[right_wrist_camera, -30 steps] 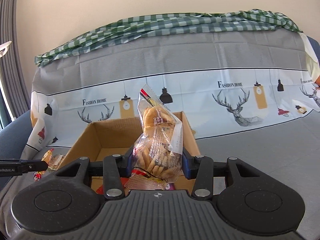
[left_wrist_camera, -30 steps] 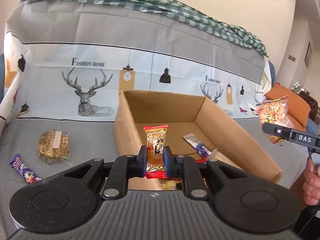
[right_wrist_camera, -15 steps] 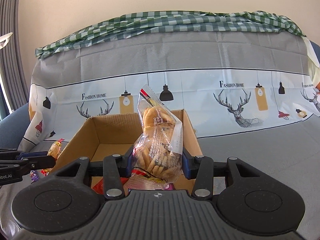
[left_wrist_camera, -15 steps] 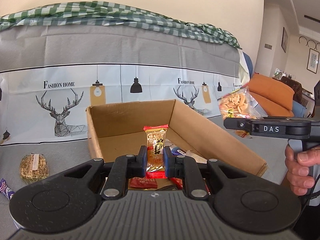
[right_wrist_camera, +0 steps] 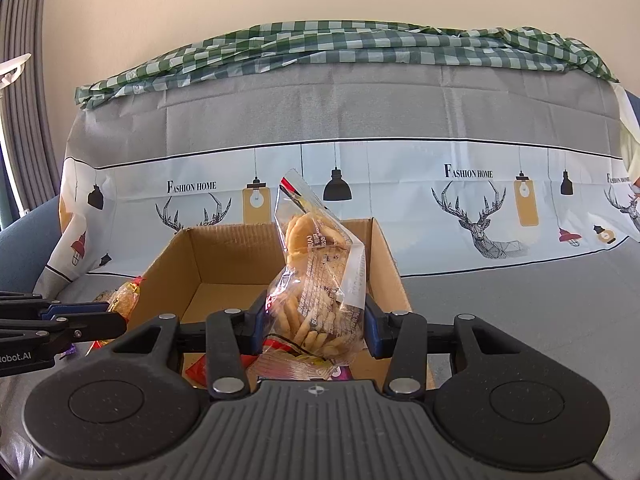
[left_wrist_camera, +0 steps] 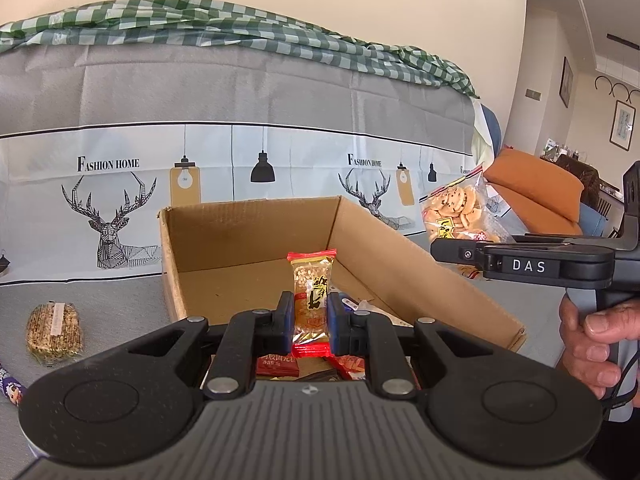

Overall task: Organize snacks
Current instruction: 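Lower both snacks into the box and open both tools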

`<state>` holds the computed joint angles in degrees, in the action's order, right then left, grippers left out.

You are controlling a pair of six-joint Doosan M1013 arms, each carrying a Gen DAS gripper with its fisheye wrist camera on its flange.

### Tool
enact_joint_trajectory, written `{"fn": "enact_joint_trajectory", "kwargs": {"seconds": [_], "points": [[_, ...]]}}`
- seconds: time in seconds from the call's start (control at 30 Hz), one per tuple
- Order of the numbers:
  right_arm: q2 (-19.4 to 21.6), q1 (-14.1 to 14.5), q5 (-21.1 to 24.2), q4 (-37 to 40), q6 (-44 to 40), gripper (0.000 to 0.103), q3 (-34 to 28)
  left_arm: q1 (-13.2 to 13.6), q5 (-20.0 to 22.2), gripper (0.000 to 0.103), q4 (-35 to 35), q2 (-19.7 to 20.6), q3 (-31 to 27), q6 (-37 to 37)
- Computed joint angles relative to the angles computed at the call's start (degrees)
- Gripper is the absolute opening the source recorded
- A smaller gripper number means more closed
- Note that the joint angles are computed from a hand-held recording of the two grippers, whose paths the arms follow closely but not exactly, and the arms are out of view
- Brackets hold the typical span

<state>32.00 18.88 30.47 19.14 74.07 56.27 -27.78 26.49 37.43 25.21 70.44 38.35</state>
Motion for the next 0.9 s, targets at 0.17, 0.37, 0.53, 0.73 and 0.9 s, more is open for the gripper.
{"fn": "enact_joint_trajectory", "kwargs": {"seconds": [0.17,0.37,0.53,0.73,0.9], "points": [[0.1,0.0,0.2,0.1,-0.6,0.047,-0.1,-0.1,-0.1,0.018,-0.6,0.2,-0.2,0.7],[0.2,0.0,0.3,0.0,-0.8,0.047,-0.2,-0.1,-0.1,0.018,-1.3,0.3,-0.2,1.3],[0.3,0.0,0.6,0.1,-1.2,0.047,-0.4,-0.1,0.1,0.018,-2.1,0.4,-0.5,2.2],[0.5,0.0,1.1,0.2,-1.6,0.047,-0.8,-0.1,-0.1,0.018,-2.8,0.5,-0.7,2.8],[0.6,0.0,1.3,0.5,-2.2,0.047,-0.9,-0.2,-0.1,0.018,-2.6,0.6,-0.7,2.6]]}}
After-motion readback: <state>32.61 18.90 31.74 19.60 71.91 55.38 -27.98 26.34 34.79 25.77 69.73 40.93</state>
